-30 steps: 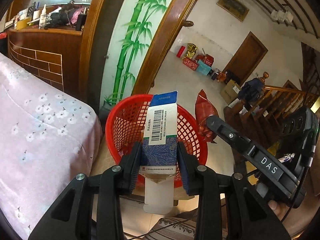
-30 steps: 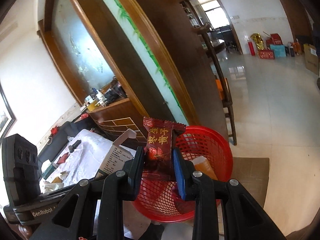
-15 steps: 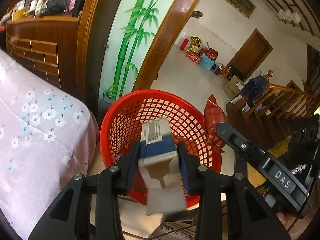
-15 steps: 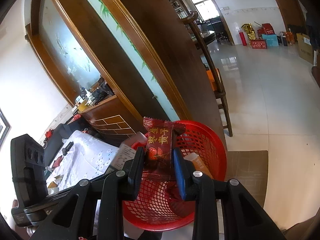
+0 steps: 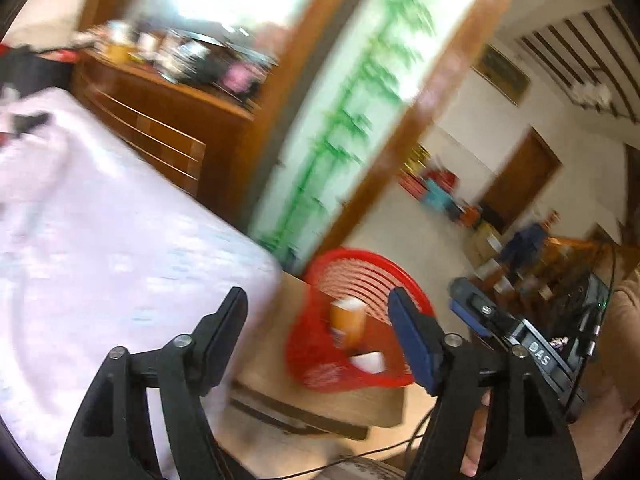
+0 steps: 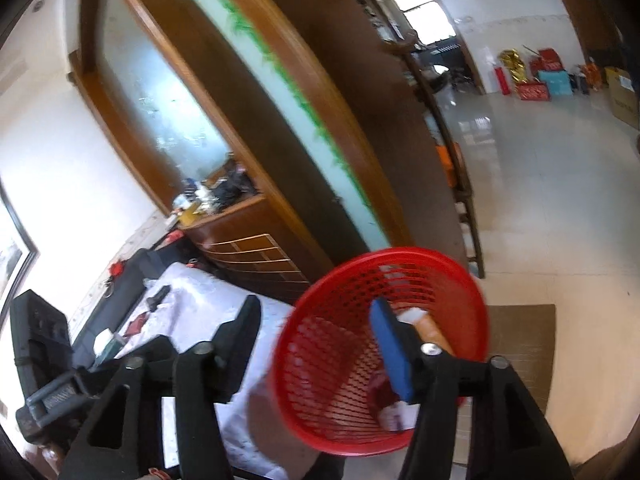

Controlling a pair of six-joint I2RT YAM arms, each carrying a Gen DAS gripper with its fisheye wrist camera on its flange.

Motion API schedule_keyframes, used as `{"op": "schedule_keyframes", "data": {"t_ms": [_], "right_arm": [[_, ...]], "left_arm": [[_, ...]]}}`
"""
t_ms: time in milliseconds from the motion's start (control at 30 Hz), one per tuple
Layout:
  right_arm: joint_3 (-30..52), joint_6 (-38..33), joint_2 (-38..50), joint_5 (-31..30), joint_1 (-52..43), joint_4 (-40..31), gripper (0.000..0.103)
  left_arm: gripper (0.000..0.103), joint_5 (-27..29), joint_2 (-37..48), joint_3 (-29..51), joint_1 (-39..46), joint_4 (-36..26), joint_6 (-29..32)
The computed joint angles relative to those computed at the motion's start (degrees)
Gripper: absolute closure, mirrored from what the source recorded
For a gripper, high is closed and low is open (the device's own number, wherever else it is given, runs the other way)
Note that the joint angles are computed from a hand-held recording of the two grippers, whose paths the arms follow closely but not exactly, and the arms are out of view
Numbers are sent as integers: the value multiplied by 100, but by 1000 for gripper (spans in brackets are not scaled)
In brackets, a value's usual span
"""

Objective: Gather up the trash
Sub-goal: 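Open the left tool over the basket while the right tool releases the candy packet, then move both open tools back over the table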

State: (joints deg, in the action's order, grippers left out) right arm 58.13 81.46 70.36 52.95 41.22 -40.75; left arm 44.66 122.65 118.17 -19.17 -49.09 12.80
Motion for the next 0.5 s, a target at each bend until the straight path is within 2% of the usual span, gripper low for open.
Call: {"op": "schedule_keyframes", "data": {"t_ms": [67,133,200,333,400,500], "right_arm": [[273,-252,304,80,106,230,26],[626,-738,724,140,232,741,17],[915,-1311,1099,52,273,1317,14],[1880,-2386,2078,-392,294,2005,12],[2469,-2813,2609,-611,327,2168,10],[3342,-3305,3287,-913,375,2208,9]], "left_arm": [[29,-59,-319,-242,424,158,-62],[26,-109,-493,-381,796,295,-89],[23,-333,-650,-527,1189,478,-77],[22,-541,-783,-621,1924,712,-51],[22,-656,-760,-608,2266,865,-111],[22,-646,-496,-228,2706,739,-48]]}}
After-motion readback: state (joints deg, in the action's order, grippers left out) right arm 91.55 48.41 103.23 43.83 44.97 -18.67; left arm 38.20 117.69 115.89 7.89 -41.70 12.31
